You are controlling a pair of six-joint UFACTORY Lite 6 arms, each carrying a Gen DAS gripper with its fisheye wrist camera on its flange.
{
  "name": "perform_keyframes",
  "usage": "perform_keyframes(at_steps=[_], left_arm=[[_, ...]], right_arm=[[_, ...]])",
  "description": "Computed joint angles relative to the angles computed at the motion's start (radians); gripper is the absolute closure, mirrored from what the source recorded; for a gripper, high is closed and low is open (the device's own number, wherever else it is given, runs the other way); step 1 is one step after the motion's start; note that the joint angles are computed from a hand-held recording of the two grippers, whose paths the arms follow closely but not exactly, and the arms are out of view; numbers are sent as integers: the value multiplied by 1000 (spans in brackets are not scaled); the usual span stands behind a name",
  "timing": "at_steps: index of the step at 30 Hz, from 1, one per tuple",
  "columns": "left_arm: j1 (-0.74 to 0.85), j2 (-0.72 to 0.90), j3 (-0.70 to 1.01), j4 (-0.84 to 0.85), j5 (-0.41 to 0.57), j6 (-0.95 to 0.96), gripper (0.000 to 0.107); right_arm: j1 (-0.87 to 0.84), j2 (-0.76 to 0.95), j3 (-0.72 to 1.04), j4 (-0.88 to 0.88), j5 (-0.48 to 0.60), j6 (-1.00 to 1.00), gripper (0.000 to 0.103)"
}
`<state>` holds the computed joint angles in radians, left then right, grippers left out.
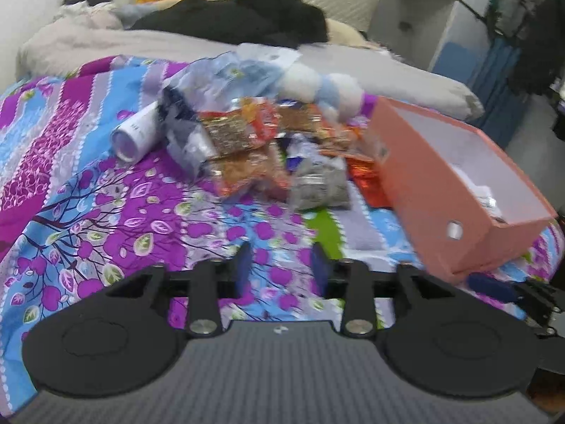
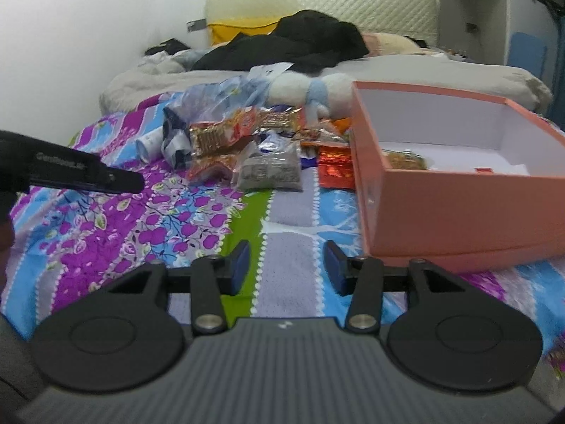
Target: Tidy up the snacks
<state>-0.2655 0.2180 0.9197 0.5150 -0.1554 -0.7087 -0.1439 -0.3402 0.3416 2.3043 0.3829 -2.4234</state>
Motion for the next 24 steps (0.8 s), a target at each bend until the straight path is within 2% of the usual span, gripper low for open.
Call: perform_keyframes(at_steps=[1, 5, 12, 15, 20, 24], left_arm=[[11, 35, 21, -43, -16, 39, 48], [43, 197, 160, -98, -29, 89, 41], [99, 483, 488, 312, -26, -380, 38], [112, 600, 632, 529, -40, -630, 33], [119, 776, 864, 890, -45, -1008, 30], [134, 868, 994, 1067, -67, -1241, 29]], right_arm=[[10, 52, 22, 62, 31, -63, 25], [56, 243, 145, 174, 83, -199, 25], [132, 538, 404, 297, 97, -336, 25], [149, 651, 521, 348, 67, -371, 14], [152, 806, 690, 360, 35, -357, 14], [163, 914, 819, 369, -3, -358, 14]])
